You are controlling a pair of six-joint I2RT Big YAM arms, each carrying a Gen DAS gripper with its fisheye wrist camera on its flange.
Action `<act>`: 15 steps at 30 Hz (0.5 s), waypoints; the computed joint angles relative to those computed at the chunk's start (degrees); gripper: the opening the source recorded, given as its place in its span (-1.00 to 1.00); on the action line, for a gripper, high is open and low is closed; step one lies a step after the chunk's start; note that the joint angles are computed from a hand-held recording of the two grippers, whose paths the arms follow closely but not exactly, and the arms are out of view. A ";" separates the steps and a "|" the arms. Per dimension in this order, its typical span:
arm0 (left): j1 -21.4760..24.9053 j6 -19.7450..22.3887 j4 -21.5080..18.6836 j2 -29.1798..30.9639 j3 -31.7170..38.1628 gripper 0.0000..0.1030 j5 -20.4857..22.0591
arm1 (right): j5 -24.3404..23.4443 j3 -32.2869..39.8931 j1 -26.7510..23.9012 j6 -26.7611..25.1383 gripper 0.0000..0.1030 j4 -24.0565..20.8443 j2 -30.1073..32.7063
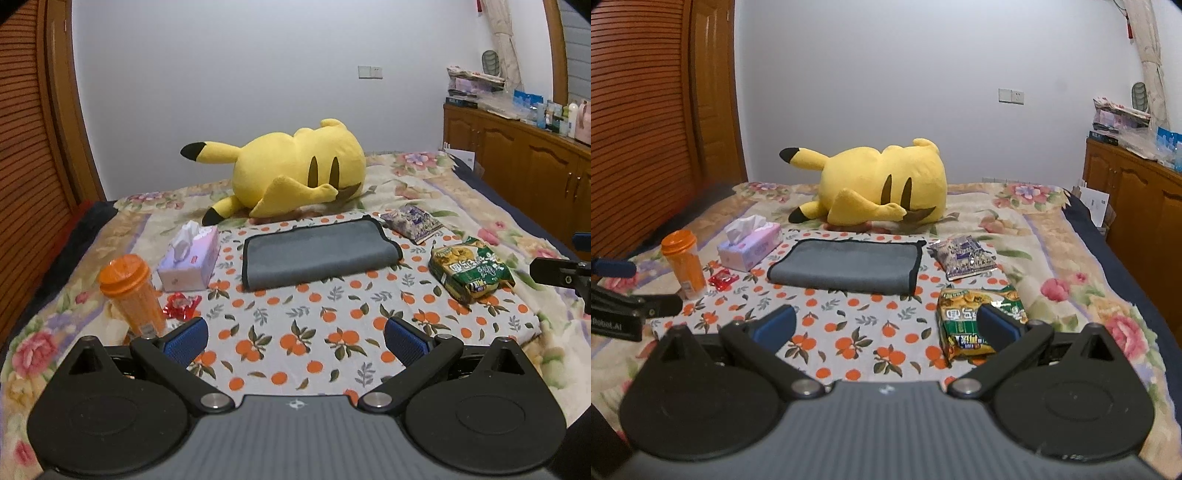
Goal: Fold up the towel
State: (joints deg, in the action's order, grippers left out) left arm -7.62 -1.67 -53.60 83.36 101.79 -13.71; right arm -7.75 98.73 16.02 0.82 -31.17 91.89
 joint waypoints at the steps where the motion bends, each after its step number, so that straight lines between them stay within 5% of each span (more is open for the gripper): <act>1: -0.12 -0.20 0.21 -0.26 -0.59 1.00 -0.11 | 0.08 -0.24 0.02 0.26 1.00 0.11 -0.06; 15: -0.79 -1.08 2.75 -2.40 -6.61 1.00 -1.18 | 0.48 -3.57 0.67 1.48 1.00 1.71 -0.80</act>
State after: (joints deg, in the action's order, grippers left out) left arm -8.41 -2.75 -50.85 80.96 95.19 -14.88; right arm -7.27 95.17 16.69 2.30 -29.46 91.08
